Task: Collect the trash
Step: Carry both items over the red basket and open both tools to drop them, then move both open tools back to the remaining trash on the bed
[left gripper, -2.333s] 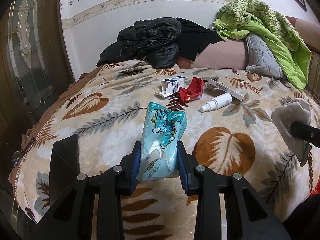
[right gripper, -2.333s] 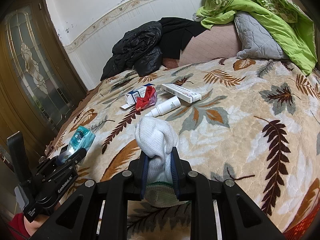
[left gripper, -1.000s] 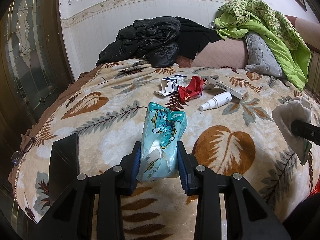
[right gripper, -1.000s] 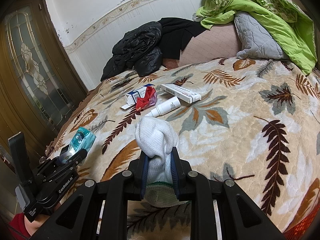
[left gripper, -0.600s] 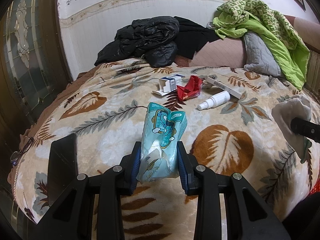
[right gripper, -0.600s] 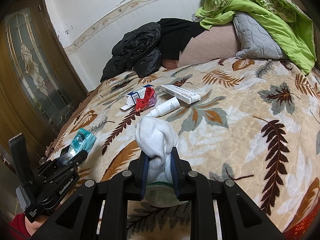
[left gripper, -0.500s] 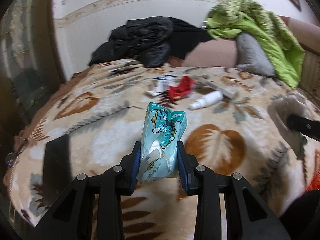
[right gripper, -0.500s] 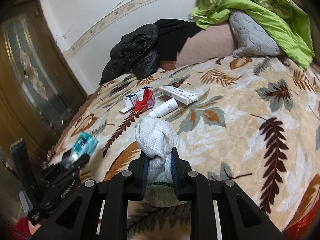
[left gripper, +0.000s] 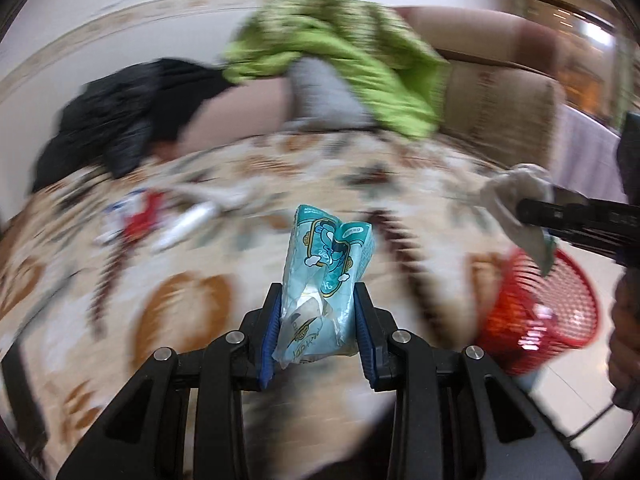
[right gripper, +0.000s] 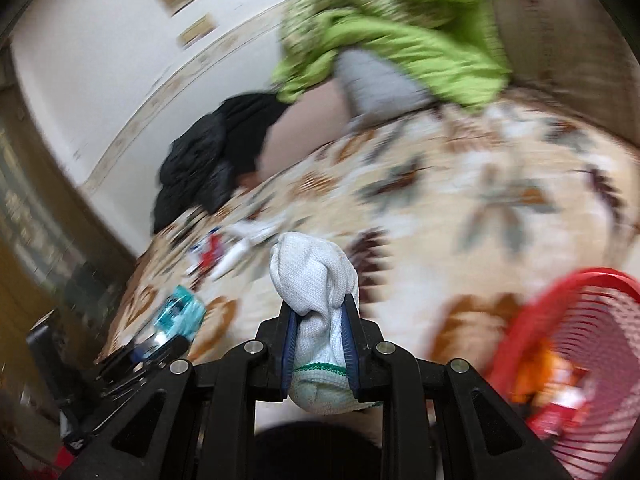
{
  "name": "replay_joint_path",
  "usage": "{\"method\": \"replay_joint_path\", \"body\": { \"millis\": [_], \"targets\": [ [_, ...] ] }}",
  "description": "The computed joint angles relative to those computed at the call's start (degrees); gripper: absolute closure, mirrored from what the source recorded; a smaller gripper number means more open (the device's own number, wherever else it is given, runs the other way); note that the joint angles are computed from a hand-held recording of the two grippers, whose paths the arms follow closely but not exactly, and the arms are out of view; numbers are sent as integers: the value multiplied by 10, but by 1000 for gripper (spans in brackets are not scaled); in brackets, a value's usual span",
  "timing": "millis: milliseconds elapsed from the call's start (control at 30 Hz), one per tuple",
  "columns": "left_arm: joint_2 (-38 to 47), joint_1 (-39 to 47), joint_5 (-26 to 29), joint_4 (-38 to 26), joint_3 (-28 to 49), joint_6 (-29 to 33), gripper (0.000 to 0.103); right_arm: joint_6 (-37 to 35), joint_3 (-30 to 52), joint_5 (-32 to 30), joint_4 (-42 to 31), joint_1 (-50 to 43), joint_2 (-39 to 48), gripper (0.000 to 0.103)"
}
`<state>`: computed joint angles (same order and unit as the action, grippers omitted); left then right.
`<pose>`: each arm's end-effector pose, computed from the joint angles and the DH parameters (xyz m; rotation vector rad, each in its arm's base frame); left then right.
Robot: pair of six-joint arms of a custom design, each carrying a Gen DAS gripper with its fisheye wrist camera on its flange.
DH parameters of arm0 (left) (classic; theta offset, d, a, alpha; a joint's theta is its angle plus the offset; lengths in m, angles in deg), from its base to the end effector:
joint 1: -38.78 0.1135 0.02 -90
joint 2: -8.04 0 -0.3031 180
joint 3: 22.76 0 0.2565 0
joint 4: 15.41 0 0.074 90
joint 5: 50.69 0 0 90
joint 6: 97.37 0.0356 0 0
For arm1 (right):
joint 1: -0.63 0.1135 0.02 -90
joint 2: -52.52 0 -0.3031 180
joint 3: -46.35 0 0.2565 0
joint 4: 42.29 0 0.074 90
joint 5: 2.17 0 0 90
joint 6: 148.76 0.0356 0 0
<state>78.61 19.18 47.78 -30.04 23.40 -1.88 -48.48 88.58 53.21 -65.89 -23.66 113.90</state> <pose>0.2220 -0.0846 0.2245 0.5685 2.1878 -0.2982 0.1842 -0.0609 0.2253 0.3672 2.1892 0.5630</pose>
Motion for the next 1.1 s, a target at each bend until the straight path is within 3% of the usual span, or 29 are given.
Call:
{"method": "replay_joint_path", "body": {
  "millis": [167, 367, 400, 433, 467, 567, 600, 833, 967, 1100],
  "targets": [
    [47, -177, 4, -42, 75, -40, 70, -143, 33, -94, -125, -254, 16, 81],
    [170, -303, 24, -67, 183, -82, 67, -241, 79, -140, -186, -419, 99, 79],
    [190, -314, 26, -67, 198, -87, 65, -248, 85, -144, -190, -433, 110, 78],
    [212, -323, 32, -74, 218, -93, 54, -252, 89, -145, -191, -439, 121, 77],
    [236, -328, 41, -94, 244, -95, 45, -257, 92, -145, -193, -448, 131, 75],
    [260, -324, 64, -110, 269, -106, 45, -260, 101, -137, -193, -463, 155, 56],
    [257, -319, 70, -109, 266, -105, 45, -262, 102, -136, -193, -466, 156, 51],
    [195, -244, 53, -100, 222, -92, 41, -216, 101, -123, -159, -407, 138, 51],
    [144, -163, 51, -106, 182, -71, 40, -161, 81, -108, -120, -293, 111, 51],
    [101, -55, 55, -114, 144, -27, 39, -79, 57, -48, -49, -117, 98, 51]
  ]
}}
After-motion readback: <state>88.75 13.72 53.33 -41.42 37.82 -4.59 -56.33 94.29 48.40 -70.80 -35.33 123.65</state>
